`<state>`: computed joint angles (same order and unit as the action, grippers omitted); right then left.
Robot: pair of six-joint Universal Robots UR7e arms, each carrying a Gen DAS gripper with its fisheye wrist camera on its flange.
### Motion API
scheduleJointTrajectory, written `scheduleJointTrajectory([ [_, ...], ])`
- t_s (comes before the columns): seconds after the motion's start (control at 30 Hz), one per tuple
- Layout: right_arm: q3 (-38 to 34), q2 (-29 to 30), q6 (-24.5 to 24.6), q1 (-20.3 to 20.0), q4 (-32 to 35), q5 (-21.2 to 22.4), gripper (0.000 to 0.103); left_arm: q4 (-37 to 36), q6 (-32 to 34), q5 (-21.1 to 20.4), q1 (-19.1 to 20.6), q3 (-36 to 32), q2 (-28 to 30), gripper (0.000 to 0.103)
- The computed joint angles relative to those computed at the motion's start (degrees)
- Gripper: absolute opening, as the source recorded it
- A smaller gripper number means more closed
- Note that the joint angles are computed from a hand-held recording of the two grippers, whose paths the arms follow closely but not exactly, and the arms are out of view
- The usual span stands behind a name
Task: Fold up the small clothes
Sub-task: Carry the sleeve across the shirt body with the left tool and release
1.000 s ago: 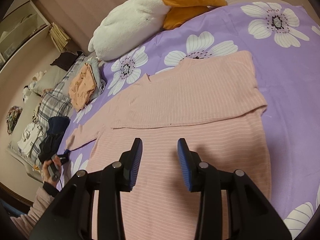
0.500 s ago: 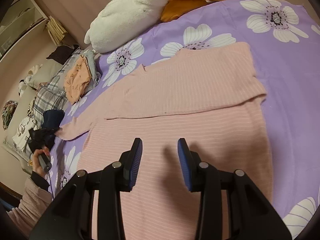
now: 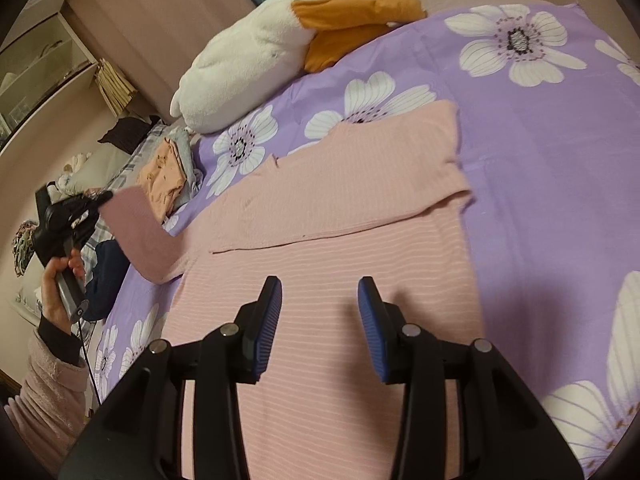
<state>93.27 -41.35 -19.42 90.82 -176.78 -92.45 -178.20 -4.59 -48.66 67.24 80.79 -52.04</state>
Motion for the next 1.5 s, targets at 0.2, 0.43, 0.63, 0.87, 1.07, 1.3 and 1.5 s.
scheduleJointTrajectory([
  [0.2,2.75,-2.53,0.32,-1.99,-2.49,1.05,0.041,8.26,2.4,-1.67,-3.02,-6.65,8.73,0.002],
  [0.43,4.67,-4.38,1.79,-4.01,-3.92,1.78,0.041,17.53,3.56,-0.86,-4.48,-11.91,18.02,0.002],
  [0.63,5.0,-4.96,2.95,-4.7,-3.97,2.05,0.05,28.07,1.88,-2.24,-4.54,-13.42,20.92,0.008],
  [0.87,0.77,-3.07,4.07,-3.72,-1.18,4.14,0.054,25.82,4.78,-6.93,-4.83,-7.48,16.52,0.074],
  [1.07,-8.89,2.21,2.99,-1.31,6.87,3.84,0.054,18.69,2.87,-6.53,-3.59,1.95,8.64,0.074],
  [1.3,-27.39,13.53,2.83,1.5,18.32,-4.16,0.054,12.86,-2.37,-0.34,-0.8,12.7,-0.98,0.074],
  [1.5,-36.62,21.24,-3.44,4.49,18.69,-16.12,0.008,10.59,-8.17,1.15,1.56,18.5,-6.67,0.074],
])
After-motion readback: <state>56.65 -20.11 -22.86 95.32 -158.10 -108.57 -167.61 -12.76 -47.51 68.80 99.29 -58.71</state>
